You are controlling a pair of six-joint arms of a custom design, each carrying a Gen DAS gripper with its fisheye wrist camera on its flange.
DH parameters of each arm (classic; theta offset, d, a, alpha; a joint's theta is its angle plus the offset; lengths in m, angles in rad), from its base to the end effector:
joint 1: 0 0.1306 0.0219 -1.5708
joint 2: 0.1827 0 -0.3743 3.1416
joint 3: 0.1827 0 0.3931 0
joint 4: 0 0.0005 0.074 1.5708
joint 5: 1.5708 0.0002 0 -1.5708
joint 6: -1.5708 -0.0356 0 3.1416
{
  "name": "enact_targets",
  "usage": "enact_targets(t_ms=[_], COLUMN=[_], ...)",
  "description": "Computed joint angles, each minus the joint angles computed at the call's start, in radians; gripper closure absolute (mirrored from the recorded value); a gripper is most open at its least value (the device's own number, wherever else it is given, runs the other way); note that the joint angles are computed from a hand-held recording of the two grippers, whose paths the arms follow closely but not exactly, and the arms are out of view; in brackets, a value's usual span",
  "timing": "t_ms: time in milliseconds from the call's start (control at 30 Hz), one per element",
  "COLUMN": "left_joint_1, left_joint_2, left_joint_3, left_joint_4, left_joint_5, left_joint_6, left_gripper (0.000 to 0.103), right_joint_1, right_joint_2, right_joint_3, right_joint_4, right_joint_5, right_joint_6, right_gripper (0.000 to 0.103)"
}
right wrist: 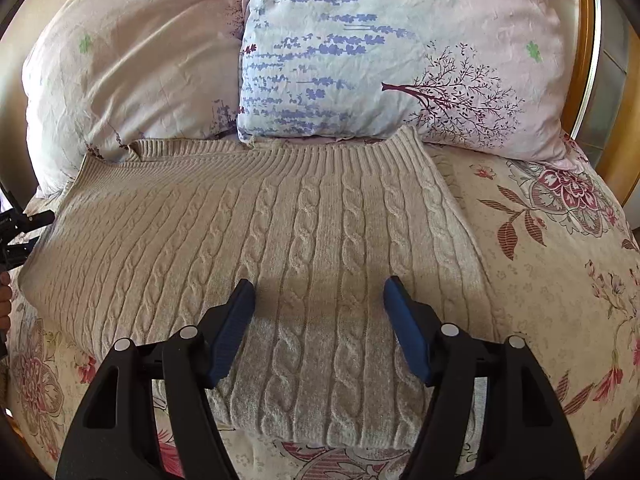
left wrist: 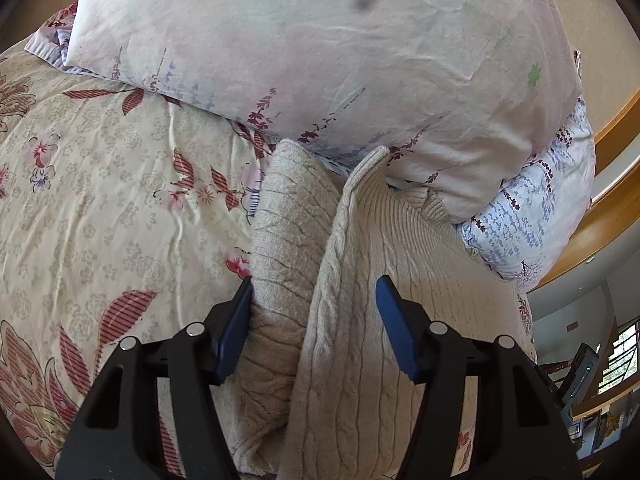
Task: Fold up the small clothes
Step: 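Grasp the sweater's long folded side with the left tool, then lift the side with the left tool and fold it over the other half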
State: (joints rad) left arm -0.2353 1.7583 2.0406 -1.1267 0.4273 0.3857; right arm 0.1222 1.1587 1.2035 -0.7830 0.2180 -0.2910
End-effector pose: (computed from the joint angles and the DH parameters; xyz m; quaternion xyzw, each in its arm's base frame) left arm 0.5851 -0.1560 0.5094 0.0065 0.9166 -0.2948 0.2700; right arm 0.4077 0.0418 0.4394 0.1205 0.9022 -0.0149 0.4138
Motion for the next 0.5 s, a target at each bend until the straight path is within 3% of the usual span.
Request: enact_targets(t_ms=[267, 500], left_joint_1=[-0.005, -0.013], left_joint_2=[0.005, 0.014], left_joint_3=[-0.009, -0.003], left_joint_4=[0.037, 0.039], left_joint_5=[0.003, 0.039], left_joint_6=[0.057, 0.101], left_gripper=[0.056, 0.077], right_joint_1=[-0.009, -0.005], right_joint_2=[0.006, 0.012], right_joint_3=[0.000, 0.003], right_joint_4=[0.006, 0.005], right_joint_5=[-0.016, -0.008], right_joint_6=[0.006, 0.005], right_gripper=[0.031, 0.029])
